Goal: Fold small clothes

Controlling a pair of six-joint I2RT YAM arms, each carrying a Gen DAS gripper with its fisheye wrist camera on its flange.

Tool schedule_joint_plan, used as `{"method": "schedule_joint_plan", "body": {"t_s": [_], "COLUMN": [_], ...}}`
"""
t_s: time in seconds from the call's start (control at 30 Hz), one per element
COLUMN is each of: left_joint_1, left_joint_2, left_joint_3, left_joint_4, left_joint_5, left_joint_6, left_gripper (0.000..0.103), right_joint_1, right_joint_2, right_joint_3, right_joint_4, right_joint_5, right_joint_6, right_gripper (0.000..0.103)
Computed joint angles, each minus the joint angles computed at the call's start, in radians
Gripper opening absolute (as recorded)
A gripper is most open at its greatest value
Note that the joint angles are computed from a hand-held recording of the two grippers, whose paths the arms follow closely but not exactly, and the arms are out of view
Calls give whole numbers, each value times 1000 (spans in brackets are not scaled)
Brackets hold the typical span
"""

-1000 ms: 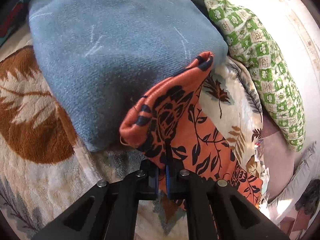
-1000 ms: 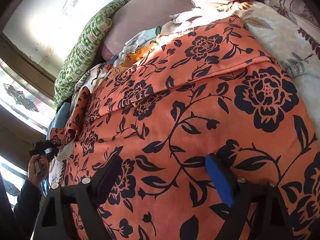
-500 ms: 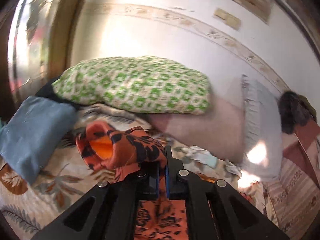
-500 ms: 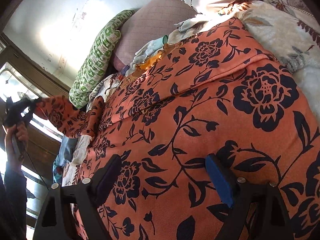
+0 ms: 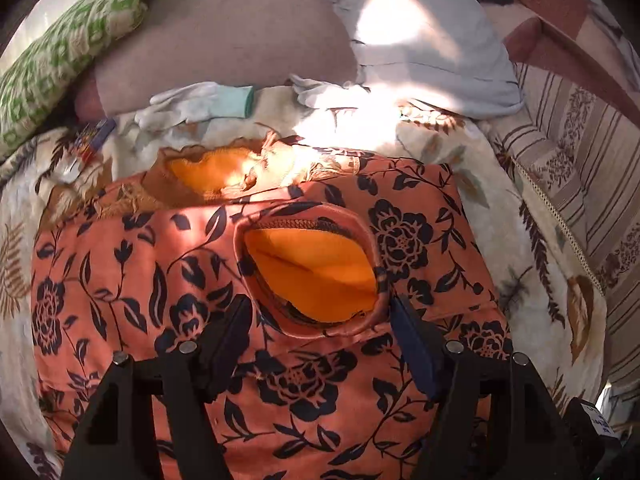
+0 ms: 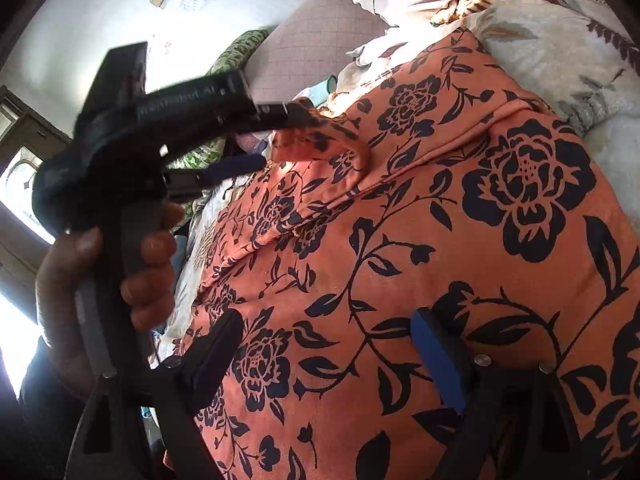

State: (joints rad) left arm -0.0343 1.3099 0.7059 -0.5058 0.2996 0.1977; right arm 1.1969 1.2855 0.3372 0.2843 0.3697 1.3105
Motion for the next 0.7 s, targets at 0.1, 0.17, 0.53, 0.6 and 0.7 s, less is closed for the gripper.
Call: {"method": "schedule_joint_plan", "body": {"t_s": [0.1,0.17,0.53,0.6,0.7], "left_joint_1": [241,417,667,662,656], "left_joint_2": [-114,-130,220,251,297], "left_joint_3": [10,30,50,40,38], "left_joint_4": [-130,-149,219,271,316], "left_joint_5": [136,197,48,22,-15], "left_joint_6": [150,260,361,355,355], "left_gripper": [72,79,85,85,85], "right_joint_1": [0,4,-42,-88,-111], "right_joint_2": [5,4,137,278,461], "right_joint_3": [3,9,556,695,840], "right_joint_4": [-3,-19,-763,-839,-920], "right_joint_5": [3,9,186,201,274], "right_joint_6": [3,1,-363,-587,-839], "right_gripper": [88,88,88,88,87]}}
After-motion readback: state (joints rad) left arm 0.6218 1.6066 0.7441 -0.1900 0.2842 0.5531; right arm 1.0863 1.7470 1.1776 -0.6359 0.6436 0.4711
